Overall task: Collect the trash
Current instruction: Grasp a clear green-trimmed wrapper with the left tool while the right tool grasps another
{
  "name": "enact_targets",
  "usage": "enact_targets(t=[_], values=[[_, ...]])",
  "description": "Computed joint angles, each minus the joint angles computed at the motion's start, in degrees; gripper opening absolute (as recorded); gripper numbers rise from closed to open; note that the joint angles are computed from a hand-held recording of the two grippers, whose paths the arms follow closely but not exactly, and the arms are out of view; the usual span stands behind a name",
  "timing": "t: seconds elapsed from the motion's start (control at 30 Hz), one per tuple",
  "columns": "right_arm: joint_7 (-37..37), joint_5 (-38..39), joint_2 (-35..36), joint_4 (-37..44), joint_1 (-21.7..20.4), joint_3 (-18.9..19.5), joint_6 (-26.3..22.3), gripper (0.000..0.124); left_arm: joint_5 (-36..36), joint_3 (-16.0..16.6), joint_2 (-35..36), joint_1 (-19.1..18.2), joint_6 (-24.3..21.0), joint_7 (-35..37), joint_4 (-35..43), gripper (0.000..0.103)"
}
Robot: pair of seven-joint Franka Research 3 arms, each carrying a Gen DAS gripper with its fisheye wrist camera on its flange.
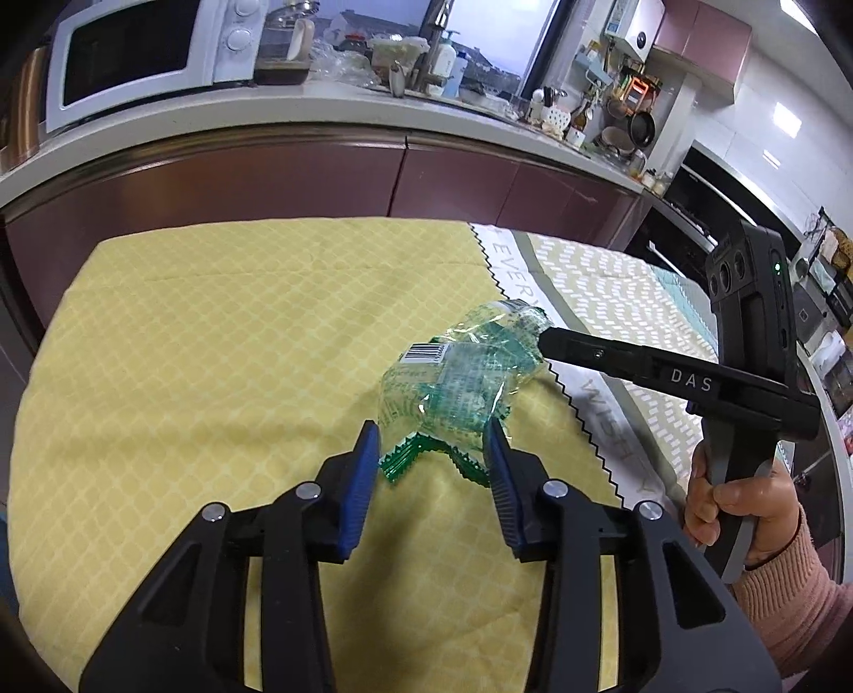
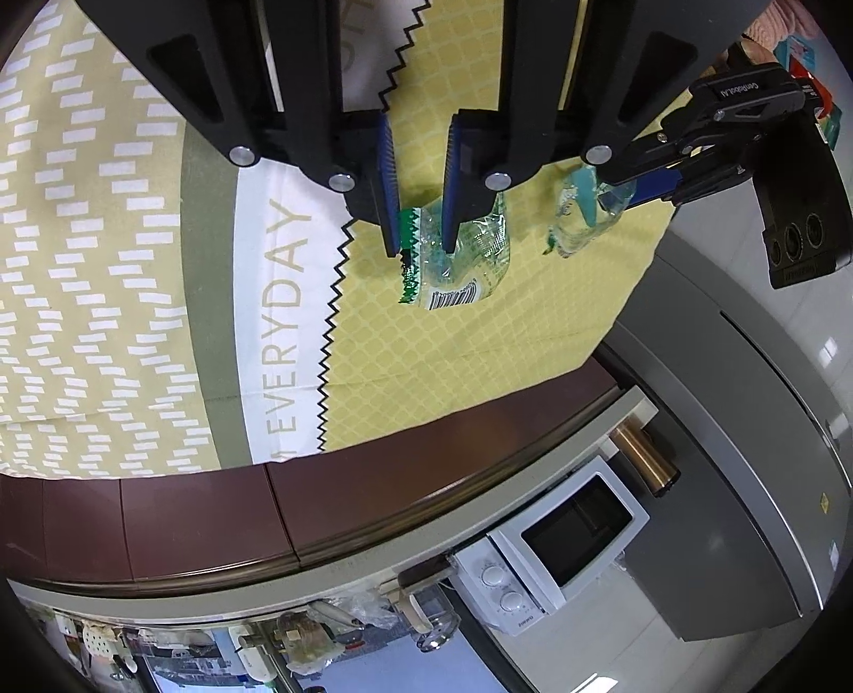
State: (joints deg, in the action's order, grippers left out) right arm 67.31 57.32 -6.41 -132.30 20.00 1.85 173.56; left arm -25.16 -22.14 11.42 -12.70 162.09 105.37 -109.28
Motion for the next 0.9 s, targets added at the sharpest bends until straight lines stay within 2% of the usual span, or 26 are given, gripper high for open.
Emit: enact_targets(t=[0.23,0.43,0.6,0.9], values=[[-5.82,6.62,-2.17,-0.85,1.75,-0.78,0.83,0.014,-5.22,0.89,-6.31,0.24,4.05,3.06,-6.58,0.039],[-11.26,12.86,-4.09,-1.31,3.80,-1.28,1.22,0.014,-11.72,4.43,-11.52,-2.11,4.81,7.56,-11.24,0.039],[-14.92,17.31,-4.88,-1.20,5.27,-0.58,1.17,0.014,-14.50,7.80,-14.82,-4.97,5.27,9.28,-14.37,0.039],[-20.23,24.18,-5.13,-0.09,6.86,1.34,0.25,0.014,-13.48,12.96,-21.39,-9.16,7.34,7.73,-21.42,0.039]])
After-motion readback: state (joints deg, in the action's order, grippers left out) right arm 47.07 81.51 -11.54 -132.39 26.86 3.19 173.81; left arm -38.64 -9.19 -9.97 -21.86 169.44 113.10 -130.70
